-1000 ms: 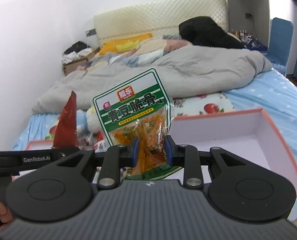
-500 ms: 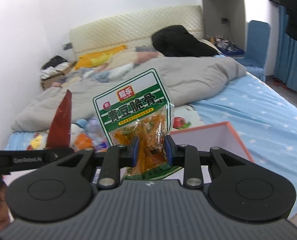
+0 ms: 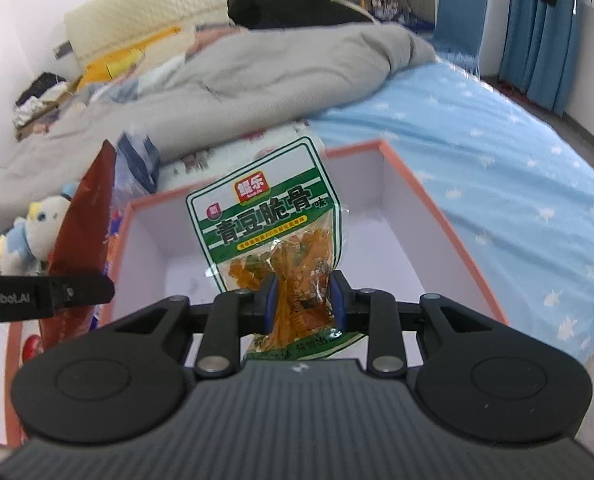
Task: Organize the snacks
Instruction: 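Carry both snacks to the pink box and open both tools to drop them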
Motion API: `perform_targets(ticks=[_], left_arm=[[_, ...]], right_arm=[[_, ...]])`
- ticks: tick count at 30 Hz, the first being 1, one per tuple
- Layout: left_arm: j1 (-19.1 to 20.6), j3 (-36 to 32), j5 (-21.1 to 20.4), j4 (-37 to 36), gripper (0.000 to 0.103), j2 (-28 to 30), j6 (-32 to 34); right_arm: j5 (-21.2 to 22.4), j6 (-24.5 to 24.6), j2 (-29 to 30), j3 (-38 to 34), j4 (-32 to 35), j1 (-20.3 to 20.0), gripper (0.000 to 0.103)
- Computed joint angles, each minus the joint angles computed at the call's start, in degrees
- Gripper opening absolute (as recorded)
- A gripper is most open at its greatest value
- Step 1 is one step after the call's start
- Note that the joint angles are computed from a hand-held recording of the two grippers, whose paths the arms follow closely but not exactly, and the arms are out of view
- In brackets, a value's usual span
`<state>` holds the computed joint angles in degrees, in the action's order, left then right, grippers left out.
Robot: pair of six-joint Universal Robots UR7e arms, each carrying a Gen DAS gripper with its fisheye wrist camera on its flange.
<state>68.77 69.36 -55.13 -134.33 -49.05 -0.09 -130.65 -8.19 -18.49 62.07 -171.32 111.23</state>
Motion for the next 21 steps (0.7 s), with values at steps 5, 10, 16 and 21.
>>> perform_targets(ticks=[5, 10, 16, 21], left_arm=[[0.34, -2.09, -0.01, 3.05, 0.028, 1.89, -0.44], [0.86, -2.33, -0.55, 3.61, 0.028, 2.16, -1.40], [0.55, -1.08, 1.49, 1.53, 0.060, 1.28, -0.11], [0.03, -0.03, 1.44, 0.10, 0.060, -0.34, 1.46]], right_arm=[[0.53, 3.27, -0.48, 0.63, 3.14, -1.18, 0.031], [0.96, 4.00, -0.72, 1.01, 4.32, -1.85, 0.036], [2.59, 6.76, -1.41, 2.21, 4.46, -2.32, 0.054], [1.72, 6.17, -1.59, 2.53, 2.88, -1.48, 0.055]])
